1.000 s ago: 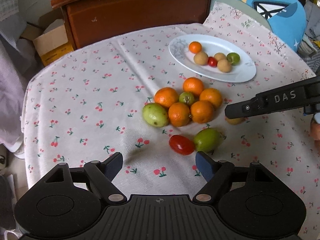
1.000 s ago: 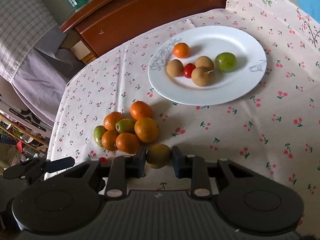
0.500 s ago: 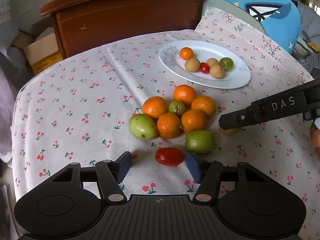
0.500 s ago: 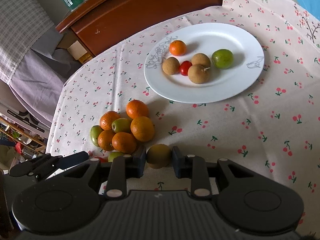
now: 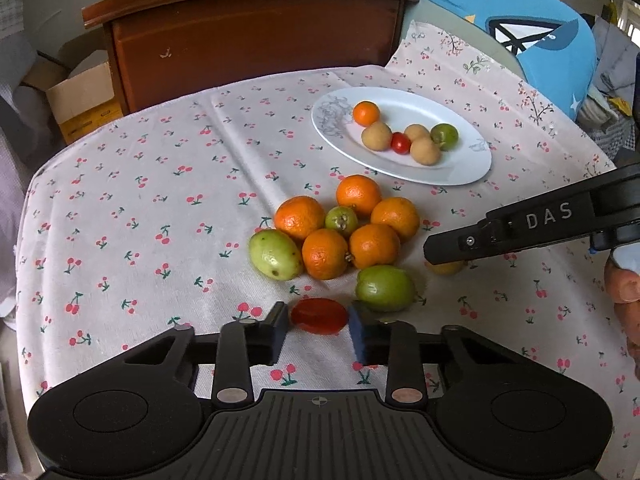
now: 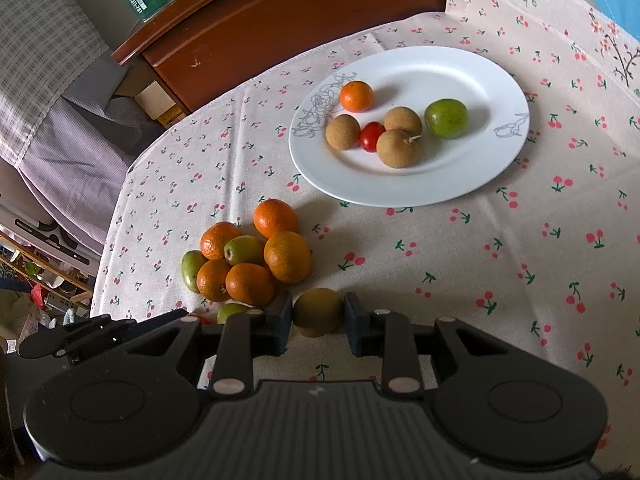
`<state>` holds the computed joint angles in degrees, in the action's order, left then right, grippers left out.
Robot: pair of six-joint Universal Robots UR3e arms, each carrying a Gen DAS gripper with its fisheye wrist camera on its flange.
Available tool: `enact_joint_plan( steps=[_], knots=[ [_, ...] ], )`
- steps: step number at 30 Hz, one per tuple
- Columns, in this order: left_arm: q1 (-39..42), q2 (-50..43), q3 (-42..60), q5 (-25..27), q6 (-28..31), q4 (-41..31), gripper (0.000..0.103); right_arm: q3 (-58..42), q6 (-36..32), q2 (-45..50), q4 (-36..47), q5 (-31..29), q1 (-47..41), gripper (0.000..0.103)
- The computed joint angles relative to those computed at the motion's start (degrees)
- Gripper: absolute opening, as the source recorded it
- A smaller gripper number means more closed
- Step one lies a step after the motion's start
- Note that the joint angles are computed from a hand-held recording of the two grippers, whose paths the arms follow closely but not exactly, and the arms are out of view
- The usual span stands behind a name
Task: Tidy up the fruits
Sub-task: 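Grasp the red cherry tomato with left tool while right tool grasps the brown fruit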
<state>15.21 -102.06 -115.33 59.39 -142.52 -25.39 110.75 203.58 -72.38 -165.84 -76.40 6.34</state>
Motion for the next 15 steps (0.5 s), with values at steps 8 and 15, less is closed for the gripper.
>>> enact_joint_plan(
  steps=[8,15],
  knots=[
    [1.39,1.62,0.02,-2.16,-2.2,-1.33,0.028,0.66,0.68,-0.75,-0.84,1.93,-1.06,0.028],
    [1.97,2.88,-0.13,-3.39,-4.1,-0.05,0.028,0.98,1.48,-1.29,-1.56,3.2,-1.89,0.028]
  ],
)
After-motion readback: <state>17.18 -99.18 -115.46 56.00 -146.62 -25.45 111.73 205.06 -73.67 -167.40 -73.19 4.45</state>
